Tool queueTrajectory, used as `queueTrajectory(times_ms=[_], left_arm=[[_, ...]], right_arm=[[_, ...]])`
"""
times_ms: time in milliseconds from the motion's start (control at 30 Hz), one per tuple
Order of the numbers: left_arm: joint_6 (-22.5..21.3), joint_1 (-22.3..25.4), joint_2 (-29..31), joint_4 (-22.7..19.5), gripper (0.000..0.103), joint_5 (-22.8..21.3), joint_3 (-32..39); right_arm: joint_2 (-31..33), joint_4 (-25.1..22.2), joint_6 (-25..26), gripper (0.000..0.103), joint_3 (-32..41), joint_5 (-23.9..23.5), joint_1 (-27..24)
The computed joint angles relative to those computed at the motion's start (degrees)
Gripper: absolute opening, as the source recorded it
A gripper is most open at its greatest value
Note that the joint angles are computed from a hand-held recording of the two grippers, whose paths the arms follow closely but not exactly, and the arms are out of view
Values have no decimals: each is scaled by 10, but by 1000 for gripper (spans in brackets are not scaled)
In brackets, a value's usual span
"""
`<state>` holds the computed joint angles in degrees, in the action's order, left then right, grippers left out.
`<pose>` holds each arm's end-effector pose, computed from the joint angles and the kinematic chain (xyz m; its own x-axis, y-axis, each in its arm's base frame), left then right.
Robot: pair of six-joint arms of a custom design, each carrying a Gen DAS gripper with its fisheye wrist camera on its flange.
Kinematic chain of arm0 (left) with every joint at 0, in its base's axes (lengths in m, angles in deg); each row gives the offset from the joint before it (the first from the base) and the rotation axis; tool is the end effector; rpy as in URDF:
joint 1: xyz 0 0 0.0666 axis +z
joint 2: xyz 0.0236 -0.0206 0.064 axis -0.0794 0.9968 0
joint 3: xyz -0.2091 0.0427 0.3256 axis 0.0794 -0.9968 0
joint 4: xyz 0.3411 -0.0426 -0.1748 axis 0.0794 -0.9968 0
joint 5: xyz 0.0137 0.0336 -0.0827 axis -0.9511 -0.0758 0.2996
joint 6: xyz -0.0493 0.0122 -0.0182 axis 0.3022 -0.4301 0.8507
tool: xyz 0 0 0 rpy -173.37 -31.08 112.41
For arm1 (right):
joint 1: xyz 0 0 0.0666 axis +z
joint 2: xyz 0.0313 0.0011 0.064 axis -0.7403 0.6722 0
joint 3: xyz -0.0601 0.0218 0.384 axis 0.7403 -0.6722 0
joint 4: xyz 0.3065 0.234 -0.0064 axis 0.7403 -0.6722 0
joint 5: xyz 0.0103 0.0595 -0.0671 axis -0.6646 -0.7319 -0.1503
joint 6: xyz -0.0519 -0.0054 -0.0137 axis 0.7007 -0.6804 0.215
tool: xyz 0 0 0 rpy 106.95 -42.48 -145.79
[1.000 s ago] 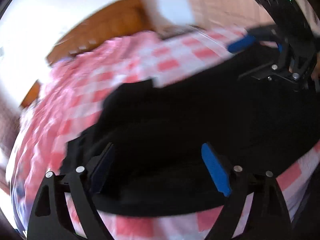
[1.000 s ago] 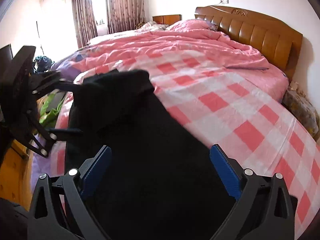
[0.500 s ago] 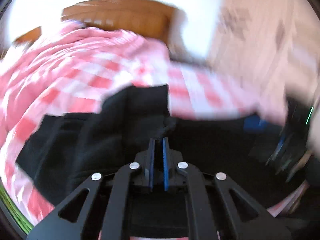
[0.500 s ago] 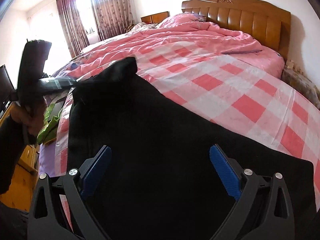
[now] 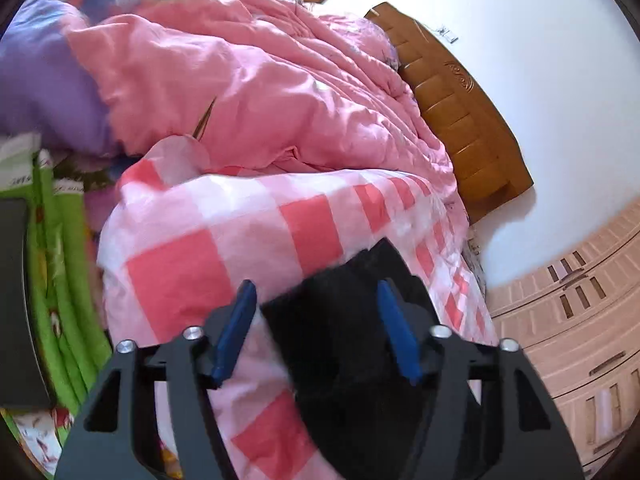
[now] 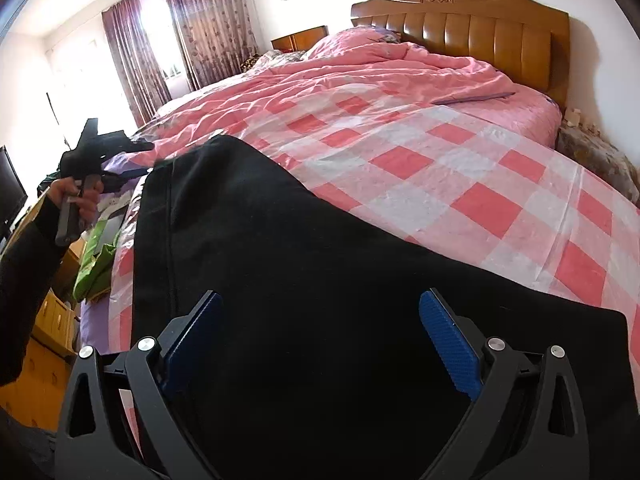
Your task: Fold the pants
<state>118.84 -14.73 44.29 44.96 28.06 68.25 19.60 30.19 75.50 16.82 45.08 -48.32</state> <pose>0.5577 -0.1013 0.4154 -0.5238 -0.7145 -0.4639 -0.3715 0.6816 -0.6304 0.5676 0.0130 0.3914 -0.6254 -0.3225 -0.7106 -0.5971 0.7840 0.1696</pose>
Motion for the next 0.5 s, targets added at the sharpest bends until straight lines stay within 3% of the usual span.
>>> queueTrajectory(times_ms=[100, 200, 267, 400, 500], left_arm=[[-48, -27, -13, 3, 68, -11, -10], [-100, -53, 5, -24, 67, 7, 13], [-118, -64, 22, -51, 66, -27, 37], [-96, -63, 16, -29, 61, -30, 19], [-90, -59, 20, -34, 50, -30, 24]], right_arm=[[-12, -10, 35, 95, -7, 14, 11], [-29, -30, 83, 77, -18, 3, 32], [-39, -37, 102, 75, -28, -9, 44], [-56, -66, 152, 64, -47, -32, 68], [-66, -83, 193, 62, -62, -22, 83]])
